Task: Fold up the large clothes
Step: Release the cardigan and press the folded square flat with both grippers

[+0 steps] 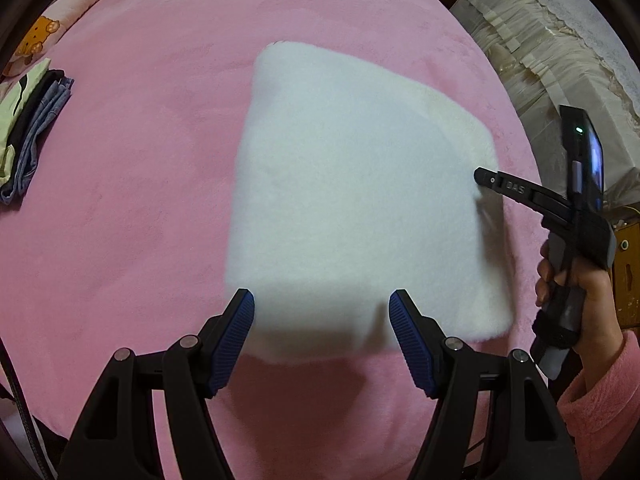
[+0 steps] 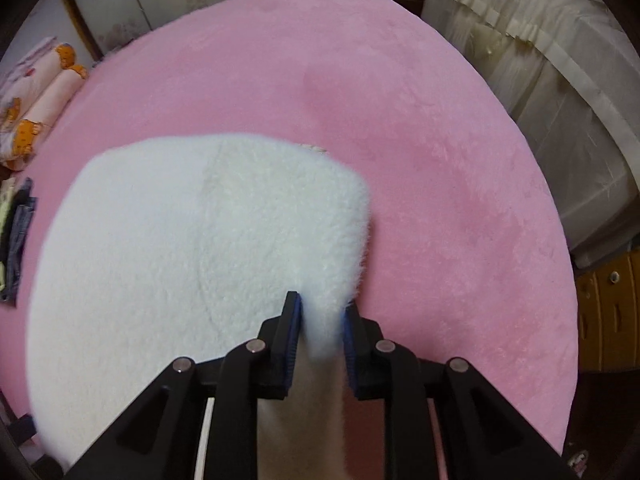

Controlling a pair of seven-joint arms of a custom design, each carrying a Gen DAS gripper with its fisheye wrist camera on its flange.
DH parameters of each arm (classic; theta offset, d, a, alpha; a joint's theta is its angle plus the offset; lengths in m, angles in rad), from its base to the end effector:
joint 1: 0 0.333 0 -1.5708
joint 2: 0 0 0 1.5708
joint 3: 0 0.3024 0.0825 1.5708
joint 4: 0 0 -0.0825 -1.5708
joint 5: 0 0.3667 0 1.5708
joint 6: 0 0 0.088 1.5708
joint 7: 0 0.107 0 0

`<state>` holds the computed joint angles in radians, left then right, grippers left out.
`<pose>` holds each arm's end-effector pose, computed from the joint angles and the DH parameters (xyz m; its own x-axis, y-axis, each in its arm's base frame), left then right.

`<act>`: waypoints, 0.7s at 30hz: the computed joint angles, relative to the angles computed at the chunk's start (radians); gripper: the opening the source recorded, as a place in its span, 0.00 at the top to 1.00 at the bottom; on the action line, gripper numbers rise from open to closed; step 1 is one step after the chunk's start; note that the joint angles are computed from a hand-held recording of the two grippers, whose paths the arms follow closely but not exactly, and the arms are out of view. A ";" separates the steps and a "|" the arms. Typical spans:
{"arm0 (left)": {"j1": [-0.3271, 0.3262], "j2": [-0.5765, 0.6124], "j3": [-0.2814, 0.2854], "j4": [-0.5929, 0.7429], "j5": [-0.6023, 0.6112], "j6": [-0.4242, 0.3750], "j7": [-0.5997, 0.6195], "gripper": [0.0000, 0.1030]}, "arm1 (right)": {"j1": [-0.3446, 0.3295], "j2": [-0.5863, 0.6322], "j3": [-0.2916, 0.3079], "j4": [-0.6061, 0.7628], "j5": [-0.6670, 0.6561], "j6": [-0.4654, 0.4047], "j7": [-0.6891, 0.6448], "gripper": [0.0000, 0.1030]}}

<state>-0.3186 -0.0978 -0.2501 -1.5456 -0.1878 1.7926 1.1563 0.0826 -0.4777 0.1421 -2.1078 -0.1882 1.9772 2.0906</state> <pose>0.4305 -0.3037 0.6973 -0.1754 -0.9433 0.2817 -0.9650 0.1081 -0.2390 0.4148 0.0955 0.6289 -0.2632 -0.9631 0.0564 -0.8876 0.2188 -0.4054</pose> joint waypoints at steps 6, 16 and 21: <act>0.010 -0.029 0.015 -0.036 -0.014 0.067 0.054 0.34 | -0.001 -0.100 0.019 -0.017 0.021 0.054 -0.022 0.78; 0.019 -0.050 0.039 -0.153 -0.151 0.177 0.174 0.89 | 0.160 -0.201 -0.051 -0.202 0.437 0.192 -0.122 1.00; 0.026 -0.047 0.047 -0.190 -0.191 0.162 0.160 0.93 | 0.175 -0.245 -0.011 -0.279 0.505 0.186 -0.108 1.00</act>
